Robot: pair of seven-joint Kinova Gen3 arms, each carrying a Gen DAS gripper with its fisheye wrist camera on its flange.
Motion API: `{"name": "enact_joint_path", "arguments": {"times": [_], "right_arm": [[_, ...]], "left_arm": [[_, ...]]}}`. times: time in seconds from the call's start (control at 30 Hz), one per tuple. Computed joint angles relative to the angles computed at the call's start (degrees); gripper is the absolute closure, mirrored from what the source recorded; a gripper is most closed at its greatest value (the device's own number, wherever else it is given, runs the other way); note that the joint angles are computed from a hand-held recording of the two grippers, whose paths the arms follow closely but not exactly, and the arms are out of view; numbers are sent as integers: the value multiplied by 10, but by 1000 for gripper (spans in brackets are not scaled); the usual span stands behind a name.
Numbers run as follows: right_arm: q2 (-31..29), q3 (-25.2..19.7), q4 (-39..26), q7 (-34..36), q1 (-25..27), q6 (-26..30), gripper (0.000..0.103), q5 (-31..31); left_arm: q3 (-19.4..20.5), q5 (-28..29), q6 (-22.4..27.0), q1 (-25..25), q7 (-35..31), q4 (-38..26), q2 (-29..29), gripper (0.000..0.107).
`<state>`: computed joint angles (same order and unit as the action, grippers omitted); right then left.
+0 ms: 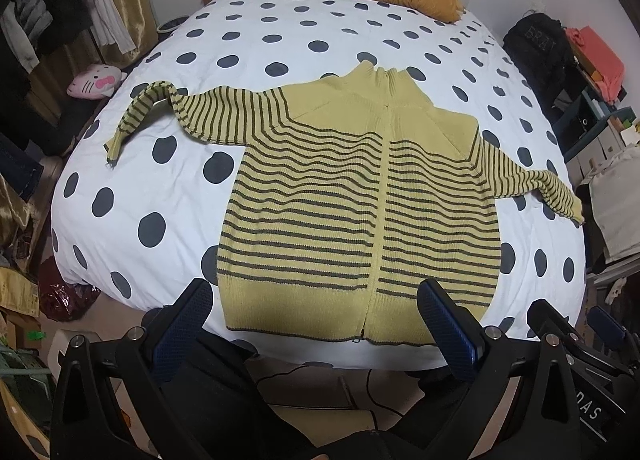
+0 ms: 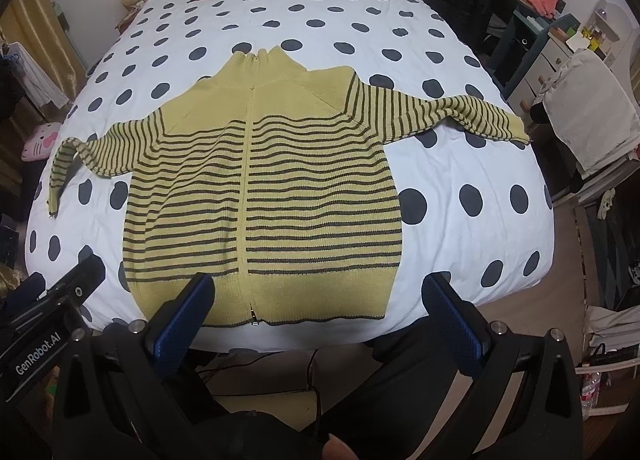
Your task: Fold large clothes
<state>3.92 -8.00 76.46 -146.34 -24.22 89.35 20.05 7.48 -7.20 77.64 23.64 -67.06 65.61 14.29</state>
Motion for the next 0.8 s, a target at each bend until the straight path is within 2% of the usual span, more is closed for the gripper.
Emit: {"name": "enact_joint_path", "arguments": {"times": [0.23, 0.8], "right_arm": [[-2, -2, -1, -1, -1, -5, 0, 2], [5, -1, -5, 5, -5, -5, 0, -2]], "left_arm": [[0, 23, -23, -15, -5, 16, -12, 6], [-1, 13, -13, -13, -3, 11, -6, 5]]}}
